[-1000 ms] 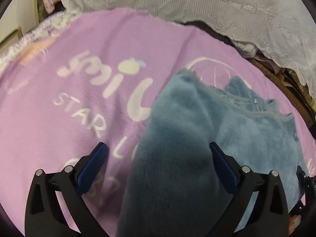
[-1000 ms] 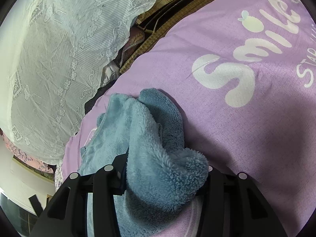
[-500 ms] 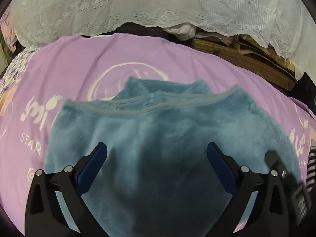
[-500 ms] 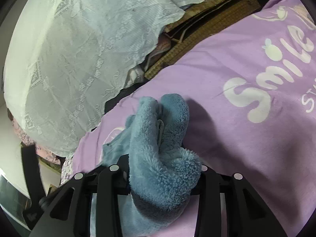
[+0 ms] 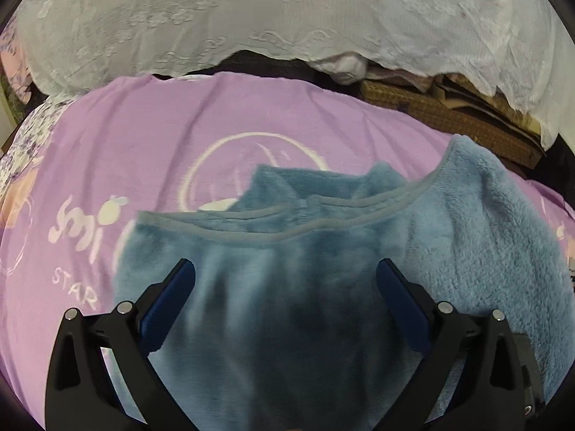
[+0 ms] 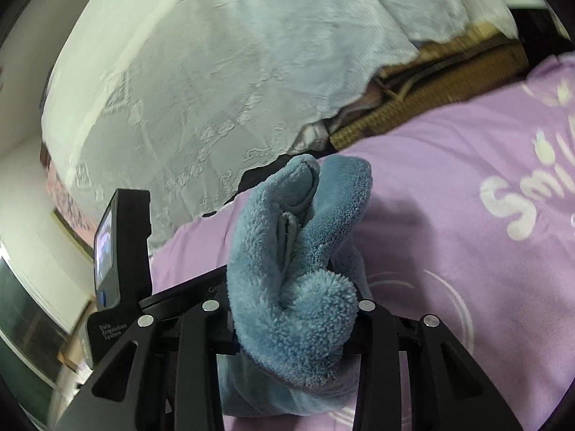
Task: Fold small clothes
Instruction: 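Lift the bundle edge with the right tool and fold it over, then roll the held bundle over with the right tool, then open it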
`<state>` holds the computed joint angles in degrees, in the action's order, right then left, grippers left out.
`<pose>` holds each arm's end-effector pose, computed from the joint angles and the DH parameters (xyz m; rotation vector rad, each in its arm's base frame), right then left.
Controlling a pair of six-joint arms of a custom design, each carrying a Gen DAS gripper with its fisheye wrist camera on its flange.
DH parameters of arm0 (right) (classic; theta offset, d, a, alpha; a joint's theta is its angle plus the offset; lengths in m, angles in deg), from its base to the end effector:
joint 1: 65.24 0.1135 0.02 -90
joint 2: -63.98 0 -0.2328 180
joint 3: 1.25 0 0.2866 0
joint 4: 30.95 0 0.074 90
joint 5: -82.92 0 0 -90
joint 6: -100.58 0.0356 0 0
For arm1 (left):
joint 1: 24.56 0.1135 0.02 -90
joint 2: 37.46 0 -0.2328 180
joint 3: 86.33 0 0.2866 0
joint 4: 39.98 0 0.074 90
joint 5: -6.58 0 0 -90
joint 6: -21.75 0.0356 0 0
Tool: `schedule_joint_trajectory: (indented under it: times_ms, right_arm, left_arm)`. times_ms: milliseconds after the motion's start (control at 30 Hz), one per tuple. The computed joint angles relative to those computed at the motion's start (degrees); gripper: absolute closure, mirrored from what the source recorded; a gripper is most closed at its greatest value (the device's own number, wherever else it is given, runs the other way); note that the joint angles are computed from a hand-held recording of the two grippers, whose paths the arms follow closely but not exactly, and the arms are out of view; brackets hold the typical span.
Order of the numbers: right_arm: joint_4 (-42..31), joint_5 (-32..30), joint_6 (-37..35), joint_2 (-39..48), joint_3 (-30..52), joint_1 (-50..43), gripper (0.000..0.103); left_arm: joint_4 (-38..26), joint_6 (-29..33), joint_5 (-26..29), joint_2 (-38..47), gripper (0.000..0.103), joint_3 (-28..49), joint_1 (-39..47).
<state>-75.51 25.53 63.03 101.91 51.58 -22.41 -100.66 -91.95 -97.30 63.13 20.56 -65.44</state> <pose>0.1624 0.1244 0.2788 0.5073 1.9673 0.4656 0.3162 -0.2625 0.2855 0.2752 2.4730 -0.1709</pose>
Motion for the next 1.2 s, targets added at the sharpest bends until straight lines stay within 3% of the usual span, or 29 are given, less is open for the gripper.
schedule_joint_trajectory:
  times_ms: [300,667,1000,1200]
  right_arm:
    - [3.14,4.57,-2.68,16.55,11.56,7.11,0.067]
    - [4.37,6.44,-4.76,36.12,25.9,13.13,0.067]
    - [0.31,8.56,-4.9,49.3,34.88,15.53,0.067]
    - [-3.71,10.24,-5.88,58.02,41.15,17.48,0.067]
  left_arm:
    - [1.97,2.31,1.66,-10.04,0.005,-8.79,7.41]
    - [3.13,4.79,8.65,-17.91,0.005,-17.81,20.72]
    - [6.15,8.18,12.54,-16.97,0.005,-23.94,27.49]
    - [7.05,5.8,17.75,-13.84,0.005,-24.23,32.8]
